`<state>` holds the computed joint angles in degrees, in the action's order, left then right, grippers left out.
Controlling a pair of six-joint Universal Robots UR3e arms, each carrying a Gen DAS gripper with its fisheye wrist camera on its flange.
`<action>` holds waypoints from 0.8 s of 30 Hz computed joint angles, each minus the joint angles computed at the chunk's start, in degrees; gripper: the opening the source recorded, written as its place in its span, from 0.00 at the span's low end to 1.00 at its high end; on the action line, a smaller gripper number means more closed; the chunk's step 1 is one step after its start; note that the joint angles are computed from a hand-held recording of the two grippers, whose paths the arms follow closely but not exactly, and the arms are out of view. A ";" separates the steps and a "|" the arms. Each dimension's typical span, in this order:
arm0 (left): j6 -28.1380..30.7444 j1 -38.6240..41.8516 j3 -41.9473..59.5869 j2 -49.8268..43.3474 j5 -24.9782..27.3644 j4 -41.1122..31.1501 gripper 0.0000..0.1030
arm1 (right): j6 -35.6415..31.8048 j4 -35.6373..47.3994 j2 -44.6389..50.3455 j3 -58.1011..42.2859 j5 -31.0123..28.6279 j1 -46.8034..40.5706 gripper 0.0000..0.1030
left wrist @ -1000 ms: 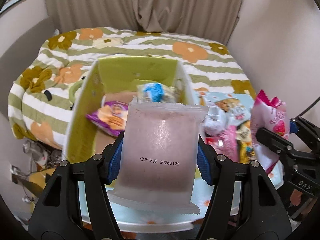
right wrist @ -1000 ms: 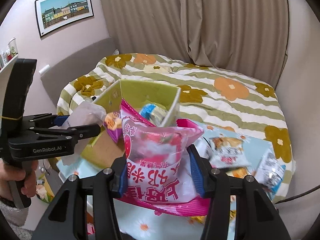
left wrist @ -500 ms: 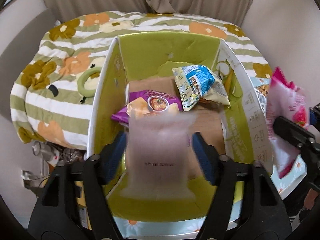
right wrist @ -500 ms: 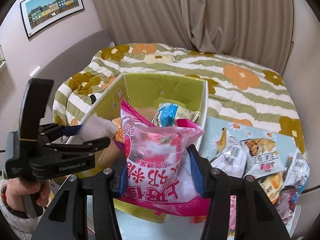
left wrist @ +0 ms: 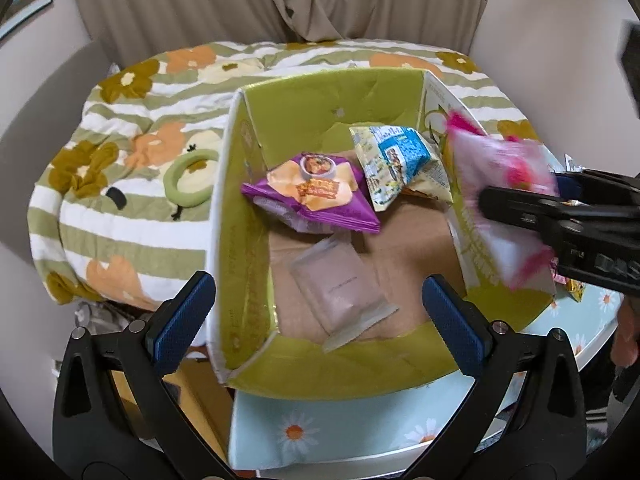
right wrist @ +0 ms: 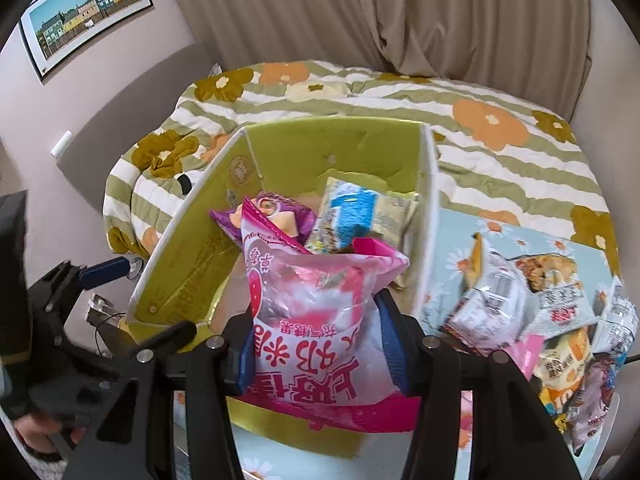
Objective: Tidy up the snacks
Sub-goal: 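Carry both packets into the yellow box and release them from both grippers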
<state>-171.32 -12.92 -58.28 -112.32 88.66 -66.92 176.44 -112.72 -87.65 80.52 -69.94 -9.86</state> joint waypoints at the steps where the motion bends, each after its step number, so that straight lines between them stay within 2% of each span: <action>1: 0.11 0.17 0.02 0.05 0.29 0.20 0.99 | 1.34 0.03 2.09 -1.39 0.80 0.60 0.47; 3: 0.41 0.74 1.45 -0.75 0.11 -0.58 0.99 | 3.33 0.38 5.34 -3.81 1.23 1.78 0.47; 8: 1.78 2.49 3.17 -1.88 -1.22 -2.07 0.99 | 5.14 1.86 9.55 -6.93 -2.05 5.11 0.47; 10: 2.30 3.09 3.02 -2.09 -1.78 -2.47 0.99 | 6.40 0.68 9.38 -5.96 -2.13 5.35 0.52; 11: 2.42 3.49 2.82 -2.18 -2.00 -2.60 0.99 | 7.00 -0.27 9.00 -5.04 -1.70 5.22 0.63; 12: 2.53 3.83 1.92 -1.93 -2.25 -2.20 0.99 | 7.59 -0.97 8.71 -4.39 -1.37 5.09 0.80; 14: 2.80 4.60 1.16 -1.74 -2.70 -2.37 0.99 | 8.05 -2.53 7.60 -2.79 -1.27 4.93 0.96; 15: 2.90 4.82 0.69 -1.55 -2.61 -2.15 0.99 | 8.07 -3.85 6.58 -1.47 -1.17 4.77 0.99; 19: 3.34 5.31 -2.21 0.37 -2.05 -0.63 0.99 | 7.05 -7.33 2.65 2.66 -2.24 4.72 0.99; 24: 2.91 5.74 -2.91 1.96 -2.60 -0.87 0.99 | 6.63 -6.08 -0.09 3.47 -2.13 4.18 0.99</action>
<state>-168.41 -7.17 -61.19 -110.36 86.06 -67.80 183.07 -118.80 -87.74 83.99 -72.07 -5.68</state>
